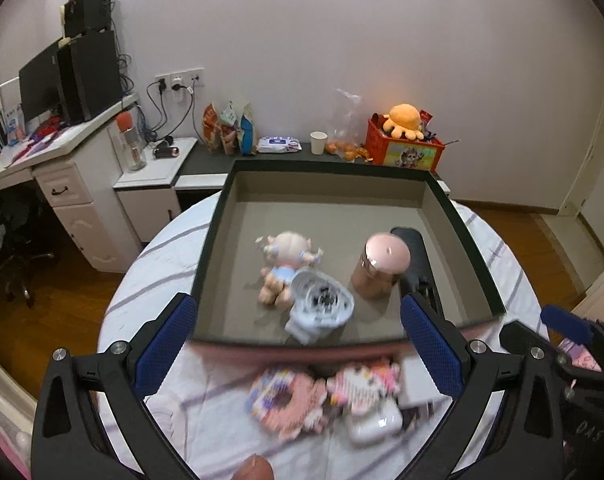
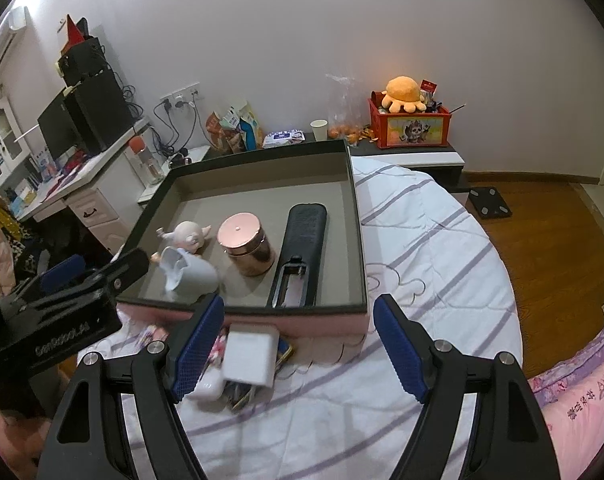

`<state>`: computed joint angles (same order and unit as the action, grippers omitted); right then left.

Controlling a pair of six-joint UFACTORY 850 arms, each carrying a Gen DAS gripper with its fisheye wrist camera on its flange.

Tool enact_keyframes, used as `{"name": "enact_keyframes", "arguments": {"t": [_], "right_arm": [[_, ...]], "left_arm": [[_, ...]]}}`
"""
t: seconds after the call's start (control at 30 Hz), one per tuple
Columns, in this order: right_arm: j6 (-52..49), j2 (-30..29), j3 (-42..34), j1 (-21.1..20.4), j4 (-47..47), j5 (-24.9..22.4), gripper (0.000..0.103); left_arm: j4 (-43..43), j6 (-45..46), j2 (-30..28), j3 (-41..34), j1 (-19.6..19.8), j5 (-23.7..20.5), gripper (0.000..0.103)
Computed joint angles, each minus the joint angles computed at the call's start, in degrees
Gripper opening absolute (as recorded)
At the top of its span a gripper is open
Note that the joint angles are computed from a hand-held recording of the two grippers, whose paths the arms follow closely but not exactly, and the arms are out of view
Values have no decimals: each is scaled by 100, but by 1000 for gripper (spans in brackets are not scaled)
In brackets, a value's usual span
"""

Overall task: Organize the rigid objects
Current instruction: 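Carry the white fan-like part with the left gripper into the box and release, then reach the right gripper to the white charger and grasp it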

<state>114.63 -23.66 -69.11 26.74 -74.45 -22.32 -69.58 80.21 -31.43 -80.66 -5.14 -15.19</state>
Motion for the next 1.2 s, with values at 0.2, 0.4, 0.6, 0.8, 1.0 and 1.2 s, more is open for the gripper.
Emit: {"name": "enact_keyframes", "arguments": {"t": [0.2,0.4,0.6,0.8,1.0,1.2], "right_arm": [[351,228,262,230,-269,-122,79],[496,336,462,415,-337,-121,79],[522,379,566,530,-331,-112,79],[426,357,533,575,-273,-148,79],[151,224,420,546,-21,-105,79],[-287,-52,176,454,352,-9,79]], "left_arm": [[-229,362,522,700,105,141,103],[-708,886,897,1229,210,221,103],[-549,691,1026,1460,295,240,103],[-697,849,1074,1529,318,233,103],[-477,649,1003,1477,293,242,103],[70,71,769,1259,257,336,103]]}}
